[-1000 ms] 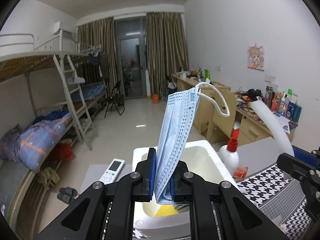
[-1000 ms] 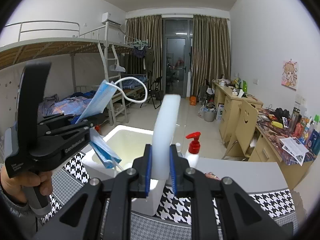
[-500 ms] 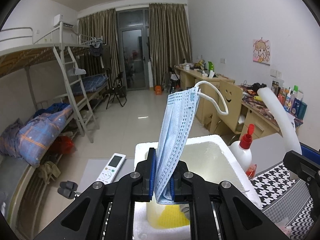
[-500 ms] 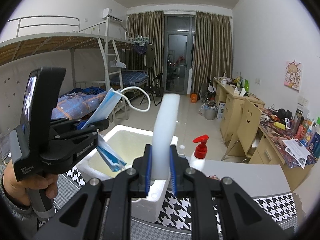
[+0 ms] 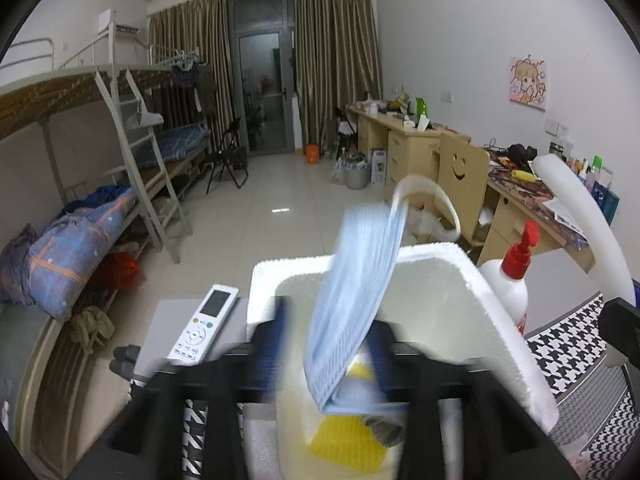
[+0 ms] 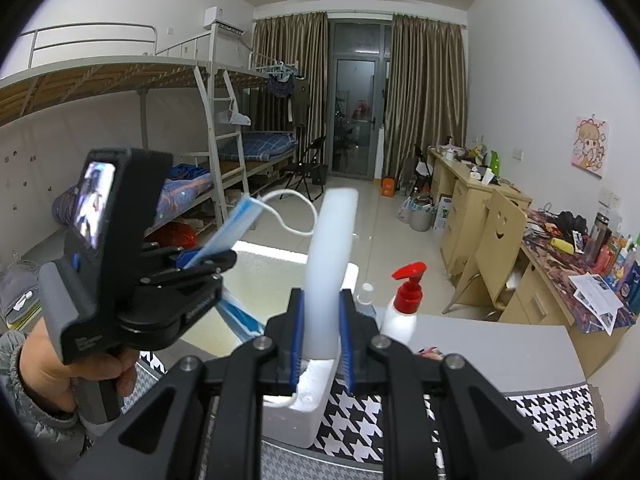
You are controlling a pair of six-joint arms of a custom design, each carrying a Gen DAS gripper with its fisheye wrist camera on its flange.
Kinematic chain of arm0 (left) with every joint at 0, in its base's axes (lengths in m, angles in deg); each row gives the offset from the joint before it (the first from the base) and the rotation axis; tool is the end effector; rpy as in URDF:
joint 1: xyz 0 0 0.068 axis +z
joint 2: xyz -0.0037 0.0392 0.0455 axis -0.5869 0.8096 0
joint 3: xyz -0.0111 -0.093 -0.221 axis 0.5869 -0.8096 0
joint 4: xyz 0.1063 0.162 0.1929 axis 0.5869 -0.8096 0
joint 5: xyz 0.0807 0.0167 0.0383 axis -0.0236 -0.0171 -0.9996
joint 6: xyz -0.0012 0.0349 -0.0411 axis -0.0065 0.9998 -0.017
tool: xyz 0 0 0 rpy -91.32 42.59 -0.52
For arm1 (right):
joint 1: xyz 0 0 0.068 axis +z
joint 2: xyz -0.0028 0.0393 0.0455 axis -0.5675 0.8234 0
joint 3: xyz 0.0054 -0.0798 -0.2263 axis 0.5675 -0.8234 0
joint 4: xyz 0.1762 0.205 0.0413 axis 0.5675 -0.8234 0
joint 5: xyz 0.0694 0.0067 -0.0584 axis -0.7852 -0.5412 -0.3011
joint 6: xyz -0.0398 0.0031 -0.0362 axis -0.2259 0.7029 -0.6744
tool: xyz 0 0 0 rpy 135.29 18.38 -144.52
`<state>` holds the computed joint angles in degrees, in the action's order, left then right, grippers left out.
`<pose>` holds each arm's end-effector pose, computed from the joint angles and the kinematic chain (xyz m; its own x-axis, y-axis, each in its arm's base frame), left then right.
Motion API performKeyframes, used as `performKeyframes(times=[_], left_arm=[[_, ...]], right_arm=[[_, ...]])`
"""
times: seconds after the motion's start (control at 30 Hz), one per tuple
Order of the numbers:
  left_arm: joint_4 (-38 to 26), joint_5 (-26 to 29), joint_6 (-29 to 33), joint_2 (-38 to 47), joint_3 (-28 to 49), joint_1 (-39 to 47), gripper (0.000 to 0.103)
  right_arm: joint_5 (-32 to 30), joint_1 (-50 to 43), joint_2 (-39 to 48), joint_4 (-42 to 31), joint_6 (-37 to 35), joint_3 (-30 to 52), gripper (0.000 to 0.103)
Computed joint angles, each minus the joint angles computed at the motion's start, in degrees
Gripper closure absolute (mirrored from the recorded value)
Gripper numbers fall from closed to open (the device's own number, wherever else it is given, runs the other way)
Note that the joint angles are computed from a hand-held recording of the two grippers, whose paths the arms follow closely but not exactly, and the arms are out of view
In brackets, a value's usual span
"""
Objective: Organize soft objects
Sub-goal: 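Open the left tool to drop the mask while the right tool drops the tissue pack into the box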
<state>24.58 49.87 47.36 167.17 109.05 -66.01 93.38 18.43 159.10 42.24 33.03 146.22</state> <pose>0.3319 -0.1888 0.2280 -0.5097 0.2669 -0.8179 0.4311 0.9020 0.0258 0.2094 0.2339 0.2548 -0.4559 -0.0234 -0.8897 0.0452 0.9978 -0.0494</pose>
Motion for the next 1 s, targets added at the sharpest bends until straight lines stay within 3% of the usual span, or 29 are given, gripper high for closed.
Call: performKeyframes(times=[0.07,0.13,0.37,1.0], left_arm=[[0.87,0.67,-0.15,-0.40,-1.01,0.59,0.022],[1.32,0.75,-0.61,-1.24,-1.83,1.25,0.021],[3.20,0.30,-1.68,-4.98,-4.71,3.13,0.003],[5.64,-1.09,-1.48,-11.76,-11.17,5.53,0.001]], right_arm=[[-0.48,-0.35,0.53,0.17,-0.10,0.22,0.083],[-0.72,-0.64,0.92,0.24,-0.04,0.32,0.083],[-2.22,-1.43,1.98,0.61,-0.46,0.99,0.083],[-8.45,-5.16,7.12,2.68,-2.85,4.54,0.083]])
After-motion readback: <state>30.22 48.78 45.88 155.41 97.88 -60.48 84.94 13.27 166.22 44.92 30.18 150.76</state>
